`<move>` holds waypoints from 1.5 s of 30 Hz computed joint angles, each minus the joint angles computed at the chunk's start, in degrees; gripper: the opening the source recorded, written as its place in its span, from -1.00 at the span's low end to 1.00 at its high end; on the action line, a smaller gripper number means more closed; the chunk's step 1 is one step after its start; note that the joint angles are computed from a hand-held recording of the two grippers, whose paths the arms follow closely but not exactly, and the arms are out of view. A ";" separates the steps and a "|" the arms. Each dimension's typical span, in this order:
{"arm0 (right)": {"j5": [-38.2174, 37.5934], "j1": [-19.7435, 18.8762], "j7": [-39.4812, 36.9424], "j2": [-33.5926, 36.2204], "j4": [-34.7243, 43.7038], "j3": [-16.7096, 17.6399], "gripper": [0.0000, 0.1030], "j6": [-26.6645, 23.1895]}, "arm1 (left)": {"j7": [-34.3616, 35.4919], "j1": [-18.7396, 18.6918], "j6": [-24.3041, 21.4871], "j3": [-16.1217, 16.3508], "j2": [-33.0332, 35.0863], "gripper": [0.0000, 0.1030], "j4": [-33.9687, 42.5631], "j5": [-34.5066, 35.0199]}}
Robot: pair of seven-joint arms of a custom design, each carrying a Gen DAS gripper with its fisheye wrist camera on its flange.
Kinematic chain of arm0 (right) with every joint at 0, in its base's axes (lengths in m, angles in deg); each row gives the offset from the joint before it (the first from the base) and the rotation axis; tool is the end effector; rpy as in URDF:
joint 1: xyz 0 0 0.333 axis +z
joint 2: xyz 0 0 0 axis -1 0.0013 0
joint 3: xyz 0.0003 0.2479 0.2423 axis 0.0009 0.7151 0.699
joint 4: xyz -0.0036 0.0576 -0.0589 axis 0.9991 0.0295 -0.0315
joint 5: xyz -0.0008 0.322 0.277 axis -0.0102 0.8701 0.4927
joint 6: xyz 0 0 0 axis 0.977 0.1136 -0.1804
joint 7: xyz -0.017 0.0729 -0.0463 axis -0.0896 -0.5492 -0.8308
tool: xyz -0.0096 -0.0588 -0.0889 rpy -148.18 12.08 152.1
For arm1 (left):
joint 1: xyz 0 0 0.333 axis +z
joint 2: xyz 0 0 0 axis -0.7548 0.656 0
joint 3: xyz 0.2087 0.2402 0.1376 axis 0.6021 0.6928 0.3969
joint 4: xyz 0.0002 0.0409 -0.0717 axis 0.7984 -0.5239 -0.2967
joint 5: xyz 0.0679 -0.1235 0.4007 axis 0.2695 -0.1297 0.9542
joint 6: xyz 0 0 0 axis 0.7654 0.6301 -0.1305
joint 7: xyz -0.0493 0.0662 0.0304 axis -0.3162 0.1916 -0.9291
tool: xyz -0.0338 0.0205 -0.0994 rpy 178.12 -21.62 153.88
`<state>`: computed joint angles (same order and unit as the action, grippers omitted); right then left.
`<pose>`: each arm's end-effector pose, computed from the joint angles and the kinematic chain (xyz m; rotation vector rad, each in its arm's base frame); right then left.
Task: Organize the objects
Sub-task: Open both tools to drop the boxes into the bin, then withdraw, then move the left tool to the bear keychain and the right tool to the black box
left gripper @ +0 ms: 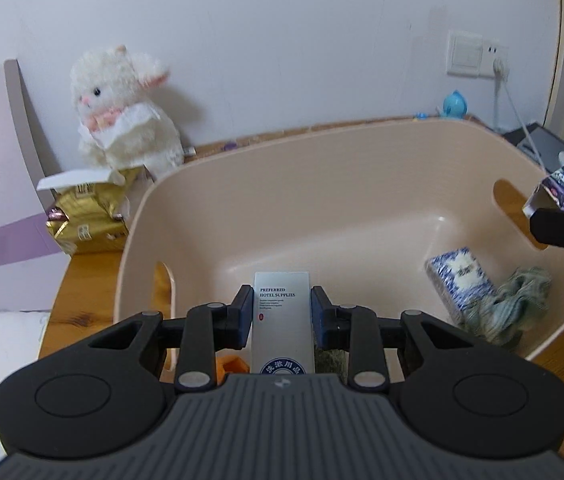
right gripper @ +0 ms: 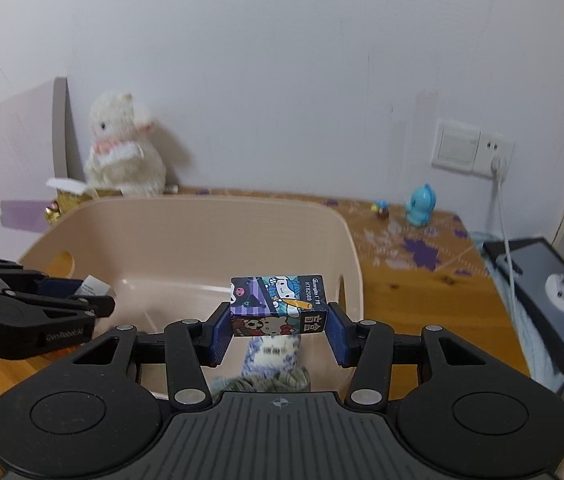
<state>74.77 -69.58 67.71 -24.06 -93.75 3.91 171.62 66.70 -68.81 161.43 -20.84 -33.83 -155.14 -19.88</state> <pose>0.6247 0.1757 0.3775 -1.6913 1.6102 -0.7886 0.7001 -0.3247 0.3705 -1.4318 1.9807 -0.7354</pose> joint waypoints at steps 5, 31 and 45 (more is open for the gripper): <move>4.15 -1.64 -5.14 0.62 1.38 2.14 0.10 1.04 | 0.59 0.74 0.29 -0.72 0.58 -0.35 0.10 -1.92; -16.98 3.85 24.91 -14.15 -21.76 -0.33 1.00 4.74 | -30.52 -0.74 -0.17 0.13 -15.37 0.89 -16.13 31.72; -9.38 3.99 21.34 -12.20 -24.60 0.19 1.00 4.39 | -16.91 2.89 0.44 -5.26 -10.89 0.89 -18.54 13.72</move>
